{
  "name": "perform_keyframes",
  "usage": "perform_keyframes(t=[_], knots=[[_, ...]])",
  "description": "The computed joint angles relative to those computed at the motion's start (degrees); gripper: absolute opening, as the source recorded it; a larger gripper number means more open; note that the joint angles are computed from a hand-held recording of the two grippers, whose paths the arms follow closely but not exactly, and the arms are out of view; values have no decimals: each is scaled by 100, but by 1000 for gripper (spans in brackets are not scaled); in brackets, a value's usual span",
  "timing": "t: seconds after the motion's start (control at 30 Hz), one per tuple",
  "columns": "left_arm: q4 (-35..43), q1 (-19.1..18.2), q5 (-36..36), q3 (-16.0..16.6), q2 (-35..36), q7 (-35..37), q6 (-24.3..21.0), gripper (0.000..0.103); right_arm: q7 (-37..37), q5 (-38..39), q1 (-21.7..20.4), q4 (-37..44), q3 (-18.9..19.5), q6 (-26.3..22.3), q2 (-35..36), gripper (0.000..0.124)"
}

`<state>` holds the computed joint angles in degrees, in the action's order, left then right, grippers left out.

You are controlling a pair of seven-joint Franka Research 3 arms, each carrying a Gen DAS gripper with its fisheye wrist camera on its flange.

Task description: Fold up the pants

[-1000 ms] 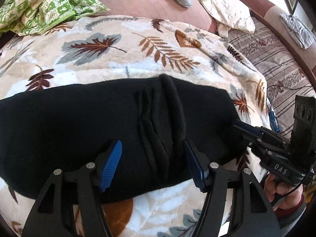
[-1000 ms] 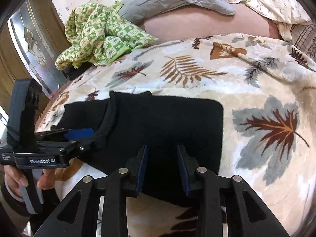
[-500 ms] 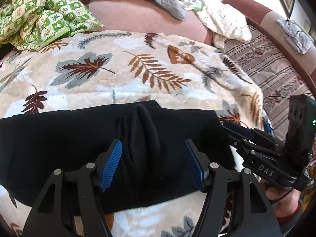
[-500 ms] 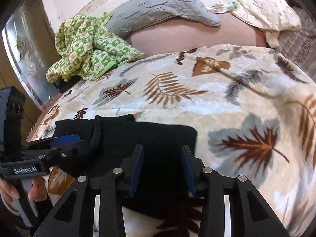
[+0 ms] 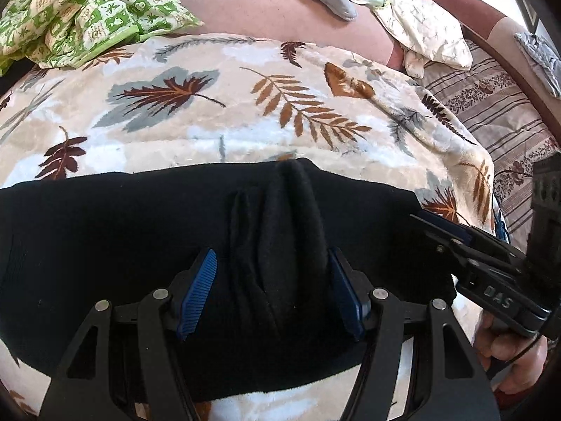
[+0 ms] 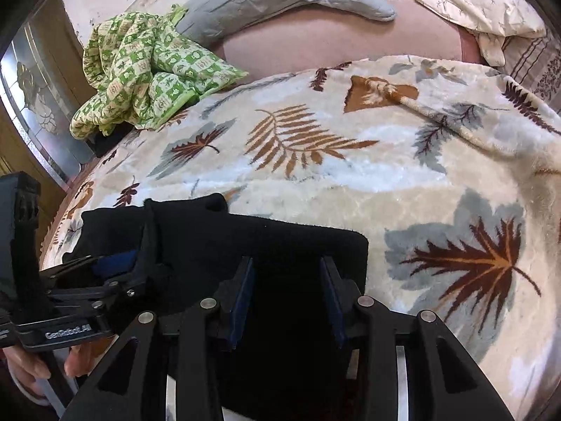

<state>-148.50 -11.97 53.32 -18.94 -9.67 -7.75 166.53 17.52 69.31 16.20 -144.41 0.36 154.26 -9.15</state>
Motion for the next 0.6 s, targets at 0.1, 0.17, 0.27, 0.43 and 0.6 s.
perform_keyframes(t=[0.1, 0.17, 0.27, 0.43, 0.6], knots=[[-90, -24, -82, -15, -133, -10, -19, 65, -26, -66, -6, -232, -25, 11, -332, 40], [-156, -34, -162, -33, -217, -2, 4, 65, -33, -94, 9, -436, -80, -30, -585, 40], [-215, -33, -214, -121, -337, -21, -67, 65, 37, -318, 40, -651, -106, -43, -790, 40], [-262, -10, -133, -285, -404, -207, -173, 65, -66, -348, 184, -864, -171, 58, -861, 41], [-152, -57, 143, -356, -241, -458, -406, 65, -190, -215, 271, -857, -148, 197, -767, 43]])
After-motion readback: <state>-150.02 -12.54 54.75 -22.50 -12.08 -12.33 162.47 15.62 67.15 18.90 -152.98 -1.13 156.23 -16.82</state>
